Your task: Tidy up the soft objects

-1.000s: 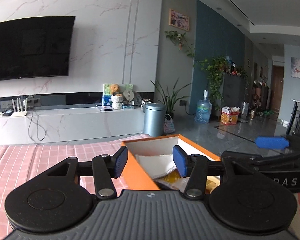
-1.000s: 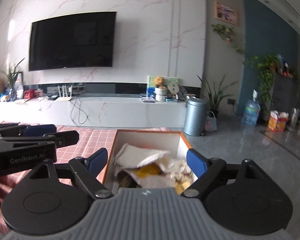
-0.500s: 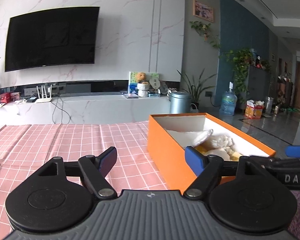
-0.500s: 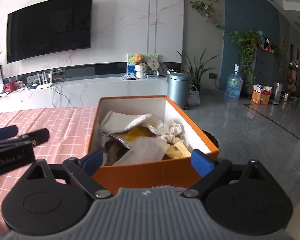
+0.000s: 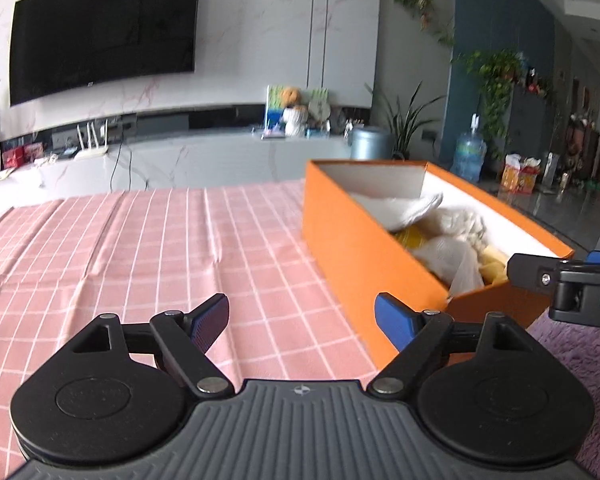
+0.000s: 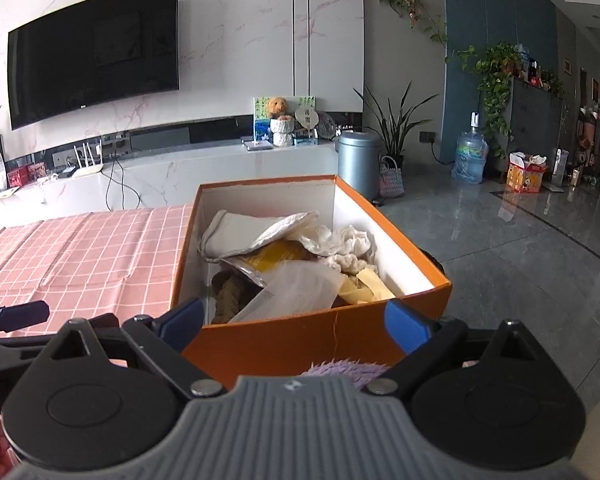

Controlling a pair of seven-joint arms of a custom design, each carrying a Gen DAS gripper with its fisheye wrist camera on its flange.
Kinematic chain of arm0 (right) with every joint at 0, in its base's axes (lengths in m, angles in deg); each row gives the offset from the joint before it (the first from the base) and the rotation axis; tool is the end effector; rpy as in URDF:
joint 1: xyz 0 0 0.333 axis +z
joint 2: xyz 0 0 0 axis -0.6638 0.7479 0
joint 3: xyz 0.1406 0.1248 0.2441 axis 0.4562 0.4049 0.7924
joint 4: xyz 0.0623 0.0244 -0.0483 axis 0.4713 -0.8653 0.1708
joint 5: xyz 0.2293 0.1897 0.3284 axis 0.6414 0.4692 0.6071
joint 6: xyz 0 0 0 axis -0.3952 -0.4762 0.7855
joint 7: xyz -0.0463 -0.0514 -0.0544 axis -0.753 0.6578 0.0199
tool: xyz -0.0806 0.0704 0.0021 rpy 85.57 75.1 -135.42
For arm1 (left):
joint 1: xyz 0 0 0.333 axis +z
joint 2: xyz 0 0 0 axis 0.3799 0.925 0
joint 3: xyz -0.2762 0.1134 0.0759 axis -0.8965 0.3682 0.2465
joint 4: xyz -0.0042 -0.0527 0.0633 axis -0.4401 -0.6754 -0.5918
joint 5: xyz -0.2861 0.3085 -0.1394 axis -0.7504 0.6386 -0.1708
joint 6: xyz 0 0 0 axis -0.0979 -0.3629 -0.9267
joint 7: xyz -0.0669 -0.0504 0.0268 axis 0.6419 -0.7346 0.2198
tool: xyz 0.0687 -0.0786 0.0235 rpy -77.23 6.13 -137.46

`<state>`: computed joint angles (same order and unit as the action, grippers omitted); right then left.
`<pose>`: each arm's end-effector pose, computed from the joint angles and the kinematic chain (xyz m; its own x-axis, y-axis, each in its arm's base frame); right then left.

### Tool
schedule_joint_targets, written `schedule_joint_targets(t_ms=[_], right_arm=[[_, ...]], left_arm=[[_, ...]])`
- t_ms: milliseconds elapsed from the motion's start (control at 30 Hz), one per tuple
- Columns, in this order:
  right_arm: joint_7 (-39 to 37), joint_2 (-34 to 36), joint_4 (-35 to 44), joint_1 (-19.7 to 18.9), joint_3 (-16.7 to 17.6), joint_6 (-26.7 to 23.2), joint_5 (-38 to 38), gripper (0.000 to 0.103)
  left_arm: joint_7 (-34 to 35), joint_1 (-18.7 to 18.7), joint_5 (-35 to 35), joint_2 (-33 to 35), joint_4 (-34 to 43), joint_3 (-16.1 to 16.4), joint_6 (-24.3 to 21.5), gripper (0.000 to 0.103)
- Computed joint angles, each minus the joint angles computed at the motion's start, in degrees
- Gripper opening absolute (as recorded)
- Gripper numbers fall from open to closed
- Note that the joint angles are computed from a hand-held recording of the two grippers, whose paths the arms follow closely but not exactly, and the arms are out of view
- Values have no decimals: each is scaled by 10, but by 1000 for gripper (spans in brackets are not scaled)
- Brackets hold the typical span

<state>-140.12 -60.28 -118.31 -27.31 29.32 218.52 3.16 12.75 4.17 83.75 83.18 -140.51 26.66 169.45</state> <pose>0.4644 0.2408 0.5119 -0.3819 -0.9239 -0.0219 -0.4312 0.1991 -0.8800 0.5532 -0.3773 0.4960 -0.4496 -0.8920 0.0473 -0.4513 0.1812 -0.8738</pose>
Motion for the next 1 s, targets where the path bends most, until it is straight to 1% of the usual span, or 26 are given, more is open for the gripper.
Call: schedule_joint_targets(t_ms=[67,100,133,267,367,567,1000], right_arm=[[-21,8,8,4,-3,-8,16,97],[-25,9,9,4,-3,-9,18,97],[-24,9,9,4,-2,-11,17,97],[-18,5,5,4,-2,-11,12,98],[-18,3,3,4,-4,-6,15,98],[-13,1,0,2,-4,-1,14,98],[-9,-4,-4,-3,-3,9,16,98]], left_arm=[[62,19,-69,-5,-10,-25,-12,97],[78,22,-90,-8,-15,-30,-14,97],[90,23,-103,-11,-17,-33,-15,97],[107,19,-115,-19,-22,-30,-19,97],[145,23,-160,-24,-28,-41,-25,97],[131,12,-139,-29,-27,-31,-28,97],[124,10,-126,-32,-27,-29,-30,97]])
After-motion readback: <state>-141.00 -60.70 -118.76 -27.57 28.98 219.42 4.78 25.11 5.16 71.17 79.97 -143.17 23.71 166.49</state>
